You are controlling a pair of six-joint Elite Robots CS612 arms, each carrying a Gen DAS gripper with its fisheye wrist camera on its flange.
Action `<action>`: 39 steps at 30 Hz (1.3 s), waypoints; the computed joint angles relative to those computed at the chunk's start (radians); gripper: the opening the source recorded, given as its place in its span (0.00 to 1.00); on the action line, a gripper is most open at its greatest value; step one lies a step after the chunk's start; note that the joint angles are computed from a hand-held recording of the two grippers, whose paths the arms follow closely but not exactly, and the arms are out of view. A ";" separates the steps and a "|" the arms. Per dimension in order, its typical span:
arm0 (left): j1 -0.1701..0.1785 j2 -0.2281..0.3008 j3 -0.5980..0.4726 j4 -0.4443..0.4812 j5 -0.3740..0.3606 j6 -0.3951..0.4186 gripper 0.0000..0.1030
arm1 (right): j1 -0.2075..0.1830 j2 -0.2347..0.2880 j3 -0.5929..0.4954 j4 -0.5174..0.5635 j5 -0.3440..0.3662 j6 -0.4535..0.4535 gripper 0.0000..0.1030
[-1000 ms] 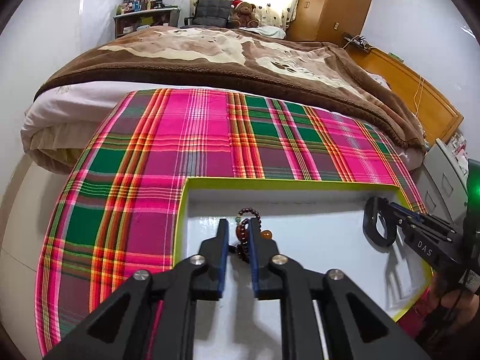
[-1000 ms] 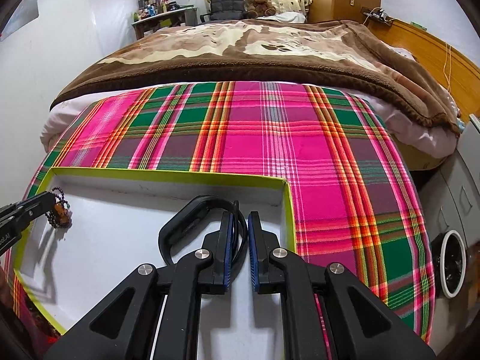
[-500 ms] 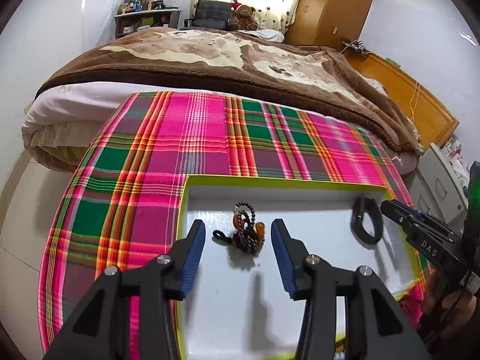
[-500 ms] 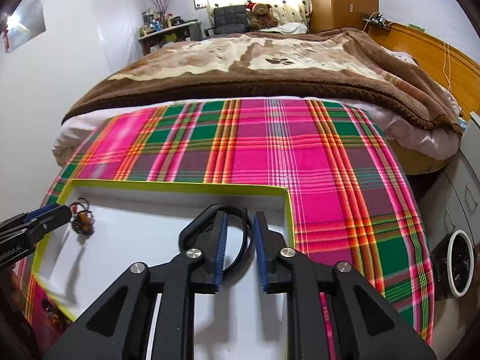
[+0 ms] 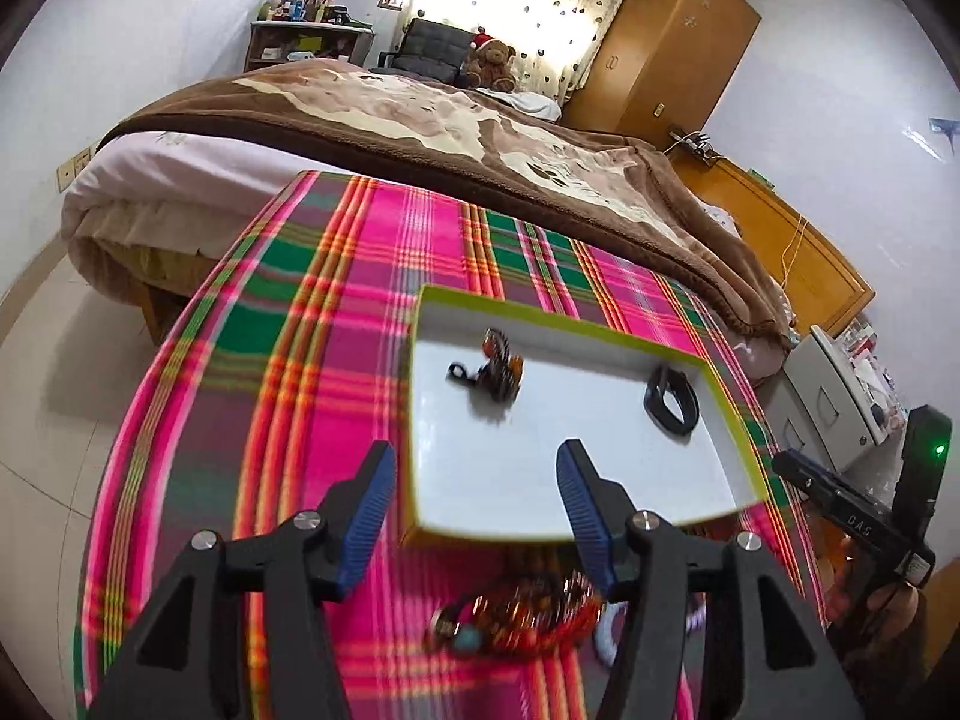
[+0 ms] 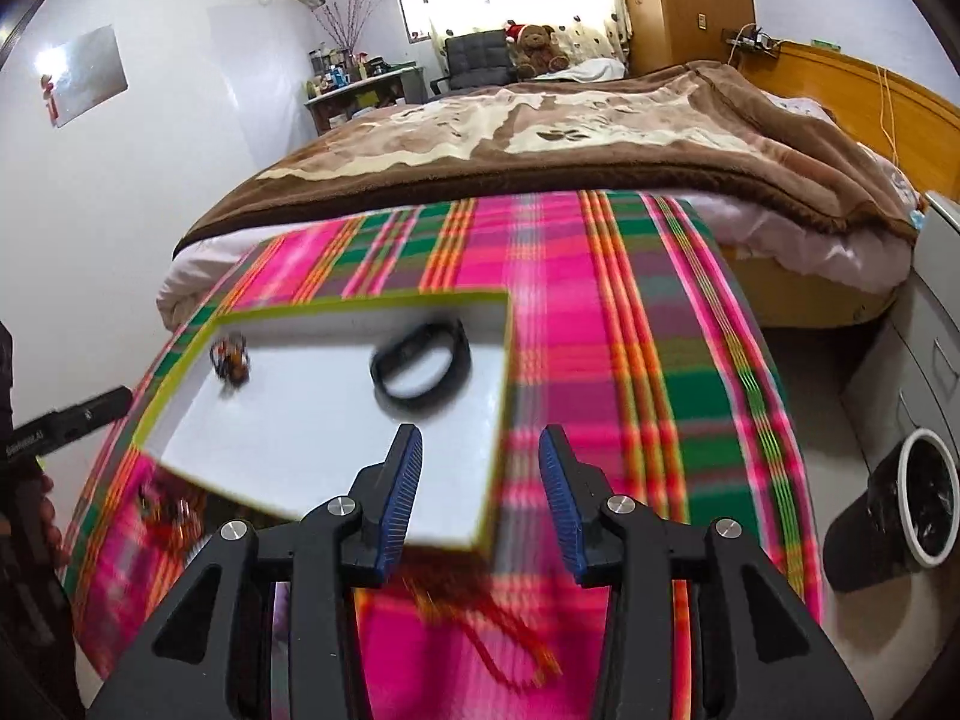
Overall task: Organize jewelry
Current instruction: 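Move the right tool to the red tasseled cord and grasp it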
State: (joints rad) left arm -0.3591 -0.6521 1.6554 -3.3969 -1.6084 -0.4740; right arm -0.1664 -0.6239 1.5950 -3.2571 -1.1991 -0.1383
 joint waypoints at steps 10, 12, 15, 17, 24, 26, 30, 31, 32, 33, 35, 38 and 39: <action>0.002 -0.023 0.086 -0.046 -0.061 -0.003 0.57 | -0.030 -0.004 0.056 0.046 0.134 -0.146 0.40; 0.001 -0.023 0.096 -0.042 -0.069 0.003 0.57 | -0.029 -0.004 0.058 0.052 0.144 -0.165 0.40; -0.001 -0.025 0.107 -0.036 -0.068 -0.001 0.57 | -0.018 -0.004 0.050 0.082 0.119 -0.194 0.40; -0.003 -0.026 0.112 -0.034 -0.066 -0.002 0.57 | -0.007 -0.003 0.043 0.104 0.077 -0.214 0.40; -0.009 -0.029 0.124 -0.031 -0.053 0.002 0.57 | 0.007 0.005 0.027 0.139 0.015 -0.246 0.41; -0.011 -0.032 0.128 -0.032 -0.042 0.004 0.57 | 0.007 0.007 0.025 0.137 0.017 -0.245 0.41; -0.016 -0.038 0.134 -0.029 -0.018 0.015 0.57 | 0.009 0.006 0.032 0.121 0.005 -0.234 0.41; -0.017 -0.038 0.133 -0.028 -0.018 0.018 0.57 | 0.011 0.005 0.035 0.116 -0.006 -0.237 0.40; -0.017 -0.038 0.133 -0.026 -0.016 0.017 0.57 | 0.012 0.004 0.038 0.111 -0.013 -0.238 0.40; -0.017 -0.038 0.133 -0.025 -0.017 0.017 0.57 | 0.013 0.003 0.041 0.106 -0.018 -0.234 0.37; -0.018 -0.038 0.132 -0.020 -0.016 0.019 0.57 | 0.017 0.001 0.051 0.077 -0.061 -0.214 0.17; -0.019 -0.037 0.131 -0.012 -0.018 0.026 0.57 | 0.011 -0.004 0.065 0.072 -0.050 -0.196 0.14; -0.020 -0.037 0.131 -0.011 -0.018 0.028 0.57 | 0.010 -0.006 0.071 0.061 -0.055 -0.192 0.13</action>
State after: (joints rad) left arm -0.3792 -0.6894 1.7860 -3.4077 -1.6260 -0.4456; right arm -0.1563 -0.6303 1.6662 -3.1961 -1.2541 -0.3300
